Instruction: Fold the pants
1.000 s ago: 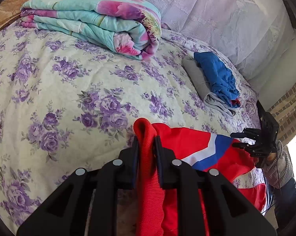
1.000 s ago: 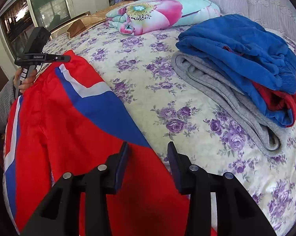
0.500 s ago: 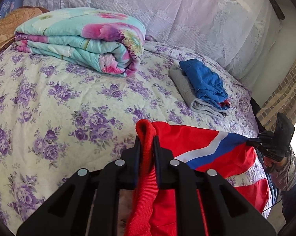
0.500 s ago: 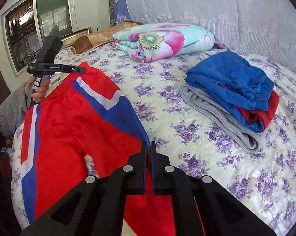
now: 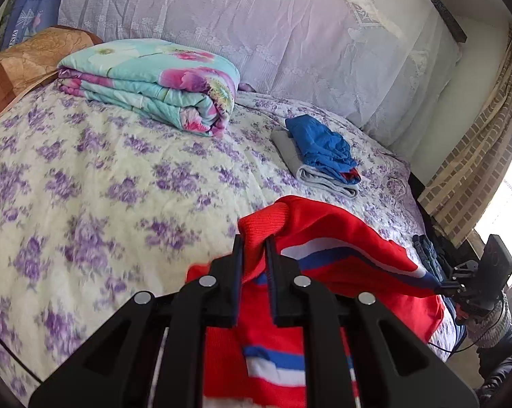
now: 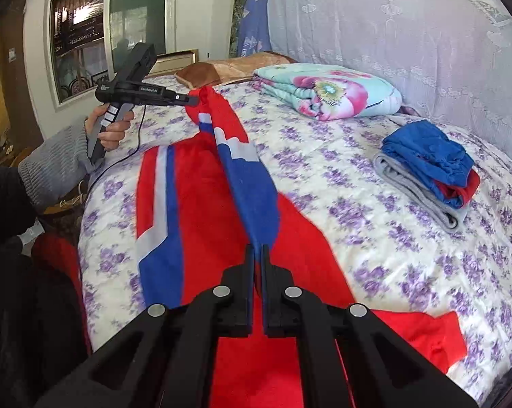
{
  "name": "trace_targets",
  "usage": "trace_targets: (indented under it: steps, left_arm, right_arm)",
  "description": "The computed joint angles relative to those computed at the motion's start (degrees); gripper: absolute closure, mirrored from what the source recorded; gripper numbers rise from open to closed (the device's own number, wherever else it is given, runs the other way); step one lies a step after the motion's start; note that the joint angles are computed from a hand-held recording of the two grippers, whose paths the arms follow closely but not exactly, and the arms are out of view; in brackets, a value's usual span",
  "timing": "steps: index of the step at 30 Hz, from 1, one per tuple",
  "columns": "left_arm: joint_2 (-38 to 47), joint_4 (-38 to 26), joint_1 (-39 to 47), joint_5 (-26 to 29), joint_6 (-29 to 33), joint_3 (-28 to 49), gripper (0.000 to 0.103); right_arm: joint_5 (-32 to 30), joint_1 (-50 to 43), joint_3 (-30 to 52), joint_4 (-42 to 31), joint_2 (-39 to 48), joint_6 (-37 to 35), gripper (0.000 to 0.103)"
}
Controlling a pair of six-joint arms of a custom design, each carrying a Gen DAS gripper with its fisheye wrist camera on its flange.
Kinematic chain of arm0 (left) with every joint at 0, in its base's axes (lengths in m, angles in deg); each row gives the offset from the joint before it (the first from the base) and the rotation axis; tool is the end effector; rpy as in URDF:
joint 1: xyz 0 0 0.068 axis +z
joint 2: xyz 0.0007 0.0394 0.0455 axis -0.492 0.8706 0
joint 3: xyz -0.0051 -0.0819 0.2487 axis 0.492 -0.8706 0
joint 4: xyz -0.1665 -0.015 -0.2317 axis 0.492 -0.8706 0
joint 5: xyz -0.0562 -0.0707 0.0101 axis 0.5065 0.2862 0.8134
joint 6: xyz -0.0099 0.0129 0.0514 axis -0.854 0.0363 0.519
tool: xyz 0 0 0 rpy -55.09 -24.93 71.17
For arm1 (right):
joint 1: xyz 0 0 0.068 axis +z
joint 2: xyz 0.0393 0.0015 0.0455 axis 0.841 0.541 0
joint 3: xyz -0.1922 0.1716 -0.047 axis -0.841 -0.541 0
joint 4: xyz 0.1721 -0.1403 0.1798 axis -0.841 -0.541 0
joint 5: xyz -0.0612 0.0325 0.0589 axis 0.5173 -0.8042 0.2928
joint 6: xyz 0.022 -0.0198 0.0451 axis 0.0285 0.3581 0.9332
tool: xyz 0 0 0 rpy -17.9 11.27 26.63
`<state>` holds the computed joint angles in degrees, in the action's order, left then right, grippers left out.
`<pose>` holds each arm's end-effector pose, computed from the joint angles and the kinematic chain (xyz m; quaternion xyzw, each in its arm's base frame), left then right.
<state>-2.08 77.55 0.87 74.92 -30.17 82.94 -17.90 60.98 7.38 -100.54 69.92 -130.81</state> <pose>0.2228 0.0999 0.1105 -0.0076 0.8757 -0.2541 0.4105 0.2044 0.0315 0.1393 -0.4383 0.8157 0.1413 0.3501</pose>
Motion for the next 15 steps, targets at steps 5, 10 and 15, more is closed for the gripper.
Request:
trace_targets:
  steps: [5,10,15]
  left_arm:
    - [2.7,-8.0,8.3,-2.0,8.5,-3.3,0.084]
    - [1.1,-24.5,21.9,4.6,21.0,-3.3,0.054]
    - [-6.1,-33.5,22.9,8.9,22.4,-4.9,0.051]
  right_arm:
    - [4.8,4.0,-10.4,0.9,-5.4,0.7,0.100]
    - [3.4,2.7,-14.5,1.5,-9.1,2.2,0.100]
    - [2.3,1.5,-14.9,0.1,-11.7,1.8,0.100]
